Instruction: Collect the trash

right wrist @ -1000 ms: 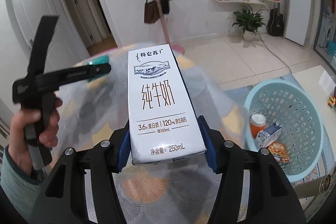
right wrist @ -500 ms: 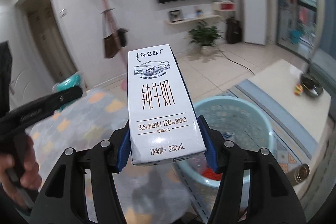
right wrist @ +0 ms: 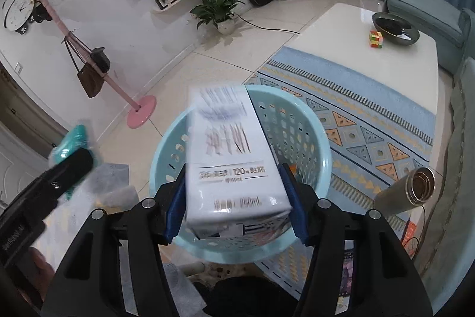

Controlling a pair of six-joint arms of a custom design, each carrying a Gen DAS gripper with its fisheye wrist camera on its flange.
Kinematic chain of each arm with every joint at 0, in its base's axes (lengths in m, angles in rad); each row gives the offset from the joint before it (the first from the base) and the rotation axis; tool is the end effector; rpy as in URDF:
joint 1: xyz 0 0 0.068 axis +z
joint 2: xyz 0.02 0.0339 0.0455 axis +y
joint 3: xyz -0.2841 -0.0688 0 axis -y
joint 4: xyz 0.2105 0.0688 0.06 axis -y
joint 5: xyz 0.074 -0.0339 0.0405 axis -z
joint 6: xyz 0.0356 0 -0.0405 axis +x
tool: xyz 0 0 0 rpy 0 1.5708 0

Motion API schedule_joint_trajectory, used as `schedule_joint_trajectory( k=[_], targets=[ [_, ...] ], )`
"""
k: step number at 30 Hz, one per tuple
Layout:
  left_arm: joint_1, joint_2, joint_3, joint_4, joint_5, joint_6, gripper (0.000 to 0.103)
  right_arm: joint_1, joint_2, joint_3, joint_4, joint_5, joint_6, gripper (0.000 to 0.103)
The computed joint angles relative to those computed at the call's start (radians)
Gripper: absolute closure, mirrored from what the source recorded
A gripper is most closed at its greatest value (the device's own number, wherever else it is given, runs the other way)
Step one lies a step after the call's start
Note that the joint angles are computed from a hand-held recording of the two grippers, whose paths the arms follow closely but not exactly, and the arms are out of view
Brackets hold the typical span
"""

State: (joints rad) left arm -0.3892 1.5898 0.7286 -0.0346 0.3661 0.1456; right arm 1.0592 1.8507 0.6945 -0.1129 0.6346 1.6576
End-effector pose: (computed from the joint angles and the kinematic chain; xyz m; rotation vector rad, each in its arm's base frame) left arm 0.2497 -0.1162 0.1932 0.8041 2.3304 -0.5569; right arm 0.1500 0.2240 0.1200 0.8407 2.3096 0.1948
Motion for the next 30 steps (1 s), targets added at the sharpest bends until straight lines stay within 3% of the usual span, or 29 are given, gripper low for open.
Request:
schedule_joint_trajectory(
  k=[3,7,10,13,16,20,25,30],
  targets=[
    [-0.005,0.012,-0.018,0.035,0.008,-0.017,0.040,-0.018,0.000,-0.053,0.099,-0.030,-0.040,0.046],
    [0.012,-0.031,-0.064,0.044,0.014,-0.023,0.031,0.028,0.015,-0.051,0.094,-0.026,-0.007,0.046],
    [0.044,-0.083,-0.090,0.020,0.031,-0.022,0.031,0.074,0.025,-0.011,0.057,-0.018,-0.004,0.046],
    [0.106,-0.166,-0.125,-0.021,0.069,-0.003,0.028,0.123,0.029,0.068,-0.049,0.007,-0.014,0.046],
    [0.200,-0.278,-0.168,-0.075,0.129,0.023,0.022,0.201,0.058,0.232,-0.251,0.064,-0.022,0.046],
    [0.354,-0.442,-0.192,-0.205,0.197,0.110,0.021,0.281,0.108,0.430,-0.480,0.140,0.010,0.043],
    [0.670,-0.598,-0.183,-0.422,0.369,0.323,0.016,0.362,0.188,0.658,-0.741,0.228,0.095,0.040],
    [0.991,-0.640,-0.190,-0.578,0.523,0.574,0.013,0.418,0.279,0.854,-0.974,0.291,0.208,0.036]
  ],
)
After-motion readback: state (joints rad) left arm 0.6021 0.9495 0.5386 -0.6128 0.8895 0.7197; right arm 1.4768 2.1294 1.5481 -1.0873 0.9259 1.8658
